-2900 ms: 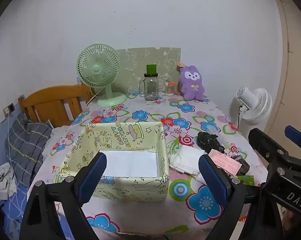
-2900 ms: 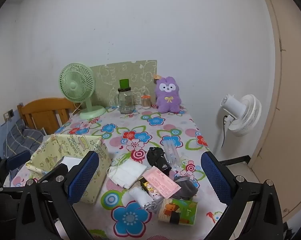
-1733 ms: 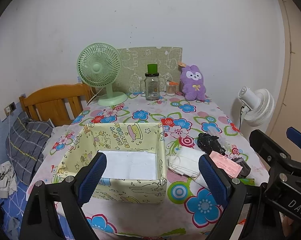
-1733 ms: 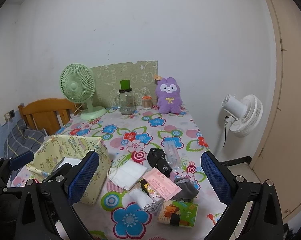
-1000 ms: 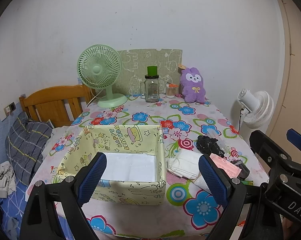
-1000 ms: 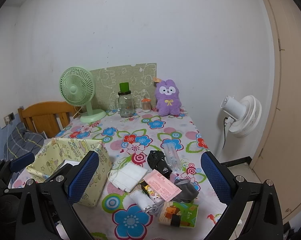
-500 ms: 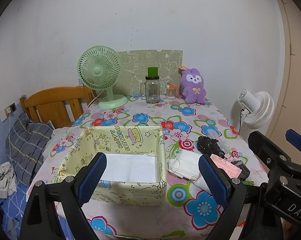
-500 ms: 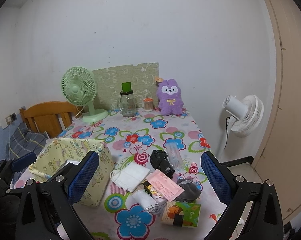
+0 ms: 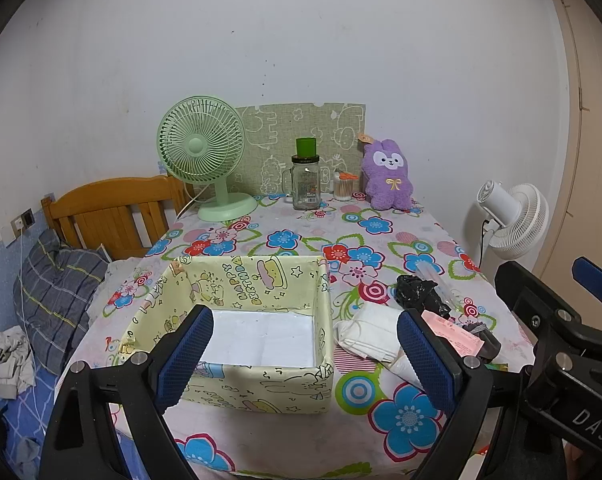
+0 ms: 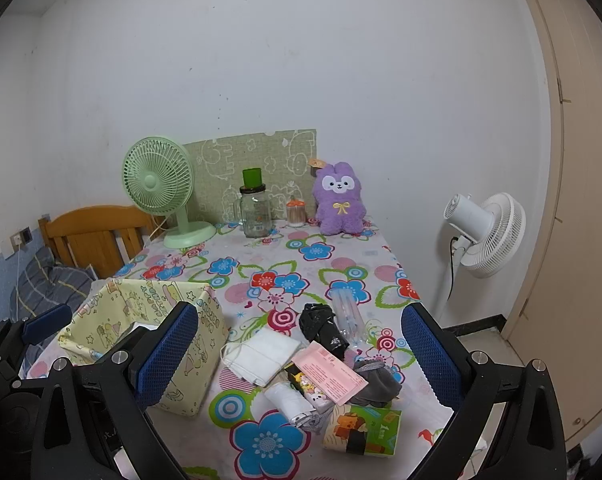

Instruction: Organize soft objects

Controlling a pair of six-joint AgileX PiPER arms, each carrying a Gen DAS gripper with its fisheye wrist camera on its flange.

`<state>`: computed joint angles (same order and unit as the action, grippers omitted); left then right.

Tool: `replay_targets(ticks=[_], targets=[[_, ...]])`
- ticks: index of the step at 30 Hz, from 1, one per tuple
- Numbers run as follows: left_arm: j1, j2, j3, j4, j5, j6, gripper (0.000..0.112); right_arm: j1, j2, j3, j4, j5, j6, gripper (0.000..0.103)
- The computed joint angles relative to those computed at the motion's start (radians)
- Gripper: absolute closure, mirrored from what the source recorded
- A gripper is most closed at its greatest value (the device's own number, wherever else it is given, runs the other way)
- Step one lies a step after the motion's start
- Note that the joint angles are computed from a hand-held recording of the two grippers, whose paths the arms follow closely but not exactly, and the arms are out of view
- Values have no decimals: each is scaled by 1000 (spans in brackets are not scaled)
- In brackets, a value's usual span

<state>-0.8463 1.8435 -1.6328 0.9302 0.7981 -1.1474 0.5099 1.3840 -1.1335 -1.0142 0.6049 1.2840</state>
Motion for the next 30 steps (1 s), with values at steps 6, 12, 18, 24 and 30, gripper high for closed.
replay_targets(ticks=[6,12,18,24,30], targets=[[-9,-1,10,8,-6,-20,20,1,-8,8,-7,-2,-7,2],[-23,23,-6,-26,-24,-6,24,-8,-18,30,-10,-16,-20,5],[-49,55,-19,-35,-26,-52,25,-40,-52,96,-48,-67,10,5],[-87,90,-20,1,-27,-99,25,-69,-70,162,-103,-102,65,5],[-107,134,-28,10,-49,-91,25,-107,-74,240,-183,-165,149,8]])
